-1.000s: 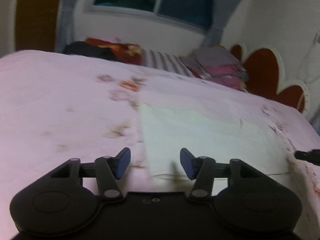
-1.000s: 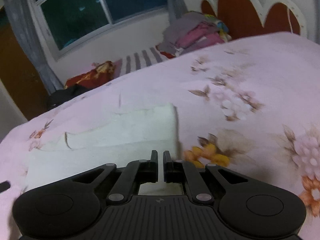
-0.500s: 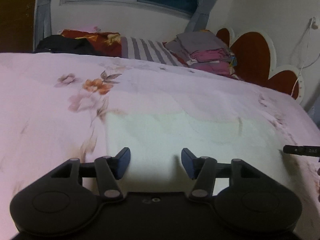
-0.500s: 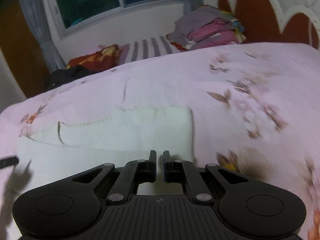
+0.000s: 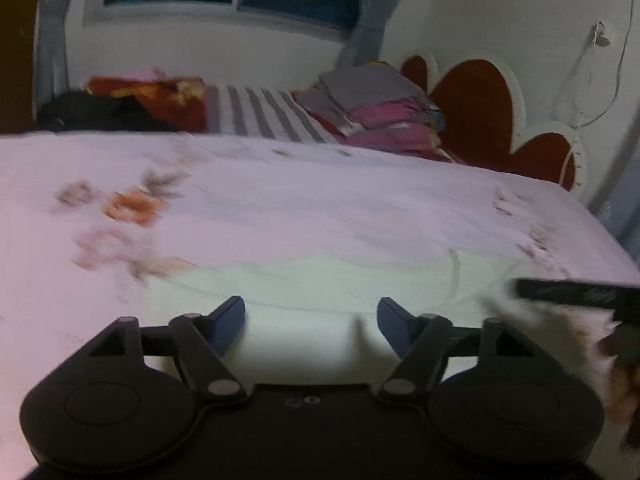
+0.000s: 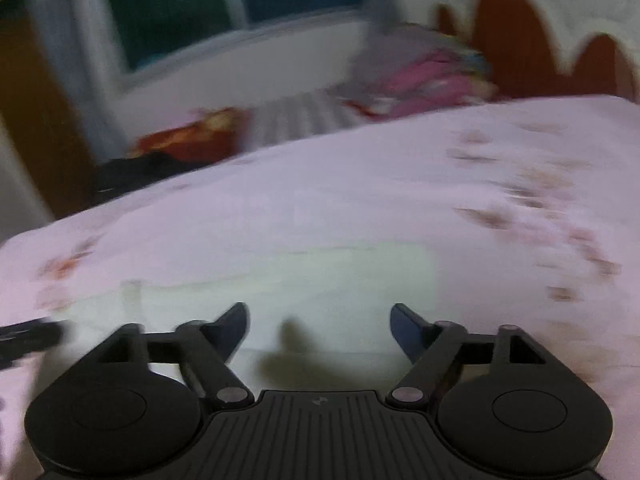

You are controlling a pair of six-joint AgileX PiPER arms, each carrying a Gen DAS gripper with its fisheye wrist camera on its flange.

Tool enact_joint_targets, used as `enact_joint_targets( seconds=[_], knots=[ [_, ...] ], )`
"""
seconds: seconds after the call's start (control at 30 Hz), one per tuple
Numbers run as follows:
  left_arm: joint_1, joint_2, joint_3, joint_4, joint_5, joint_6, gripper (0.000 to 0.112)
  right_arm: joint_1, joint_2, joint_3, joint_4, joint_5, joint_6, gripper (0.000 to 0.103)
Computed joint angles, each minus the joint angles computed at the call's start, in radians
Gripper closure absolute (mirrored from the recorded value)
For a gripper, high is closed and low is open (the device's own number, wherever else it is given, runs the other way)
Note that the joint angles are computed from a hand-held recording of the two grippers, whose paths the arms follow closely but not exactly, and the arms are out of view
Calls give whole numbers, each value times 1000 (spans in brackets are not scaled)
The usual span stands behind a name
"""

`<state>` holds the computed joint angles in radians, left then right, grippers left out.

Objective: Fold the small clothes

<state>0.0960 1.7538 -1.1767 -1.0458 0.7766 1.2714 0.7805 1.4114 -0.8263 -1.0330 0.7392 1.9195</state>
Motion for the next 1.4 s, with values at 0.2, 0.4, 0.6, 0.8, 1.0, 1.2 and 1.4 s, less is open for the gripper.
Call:
enact_joint_targets(
  seconds=[0.2,0.4,0.6,0.8,1.0,1.2,1.4],
  knots=[
    [-105,-51,116,-1,-111,-52,47,15,176,-159,85,-129,-112,74],
    [-17,-56,146,27,-163,53,47,41,136,-100,76,-11,-156,75],
    [26,-102,186,34,-192,184,52,2,-14,79,101,117,-45,74],
    [-8,-254,304,-36,-138,152,48,146,-33,2,87,126,-45,74],
    [-59,-295,413,-5,-216,125,49,233,61,-73,111,24,-147,74],
    [88,-280,393,-30,-92,261,48,186,-76,88,123,230,9,74],
    [94,-246,342,-43,-104,215,48,37,-229,197,106,147,-15,74]
  ],
)
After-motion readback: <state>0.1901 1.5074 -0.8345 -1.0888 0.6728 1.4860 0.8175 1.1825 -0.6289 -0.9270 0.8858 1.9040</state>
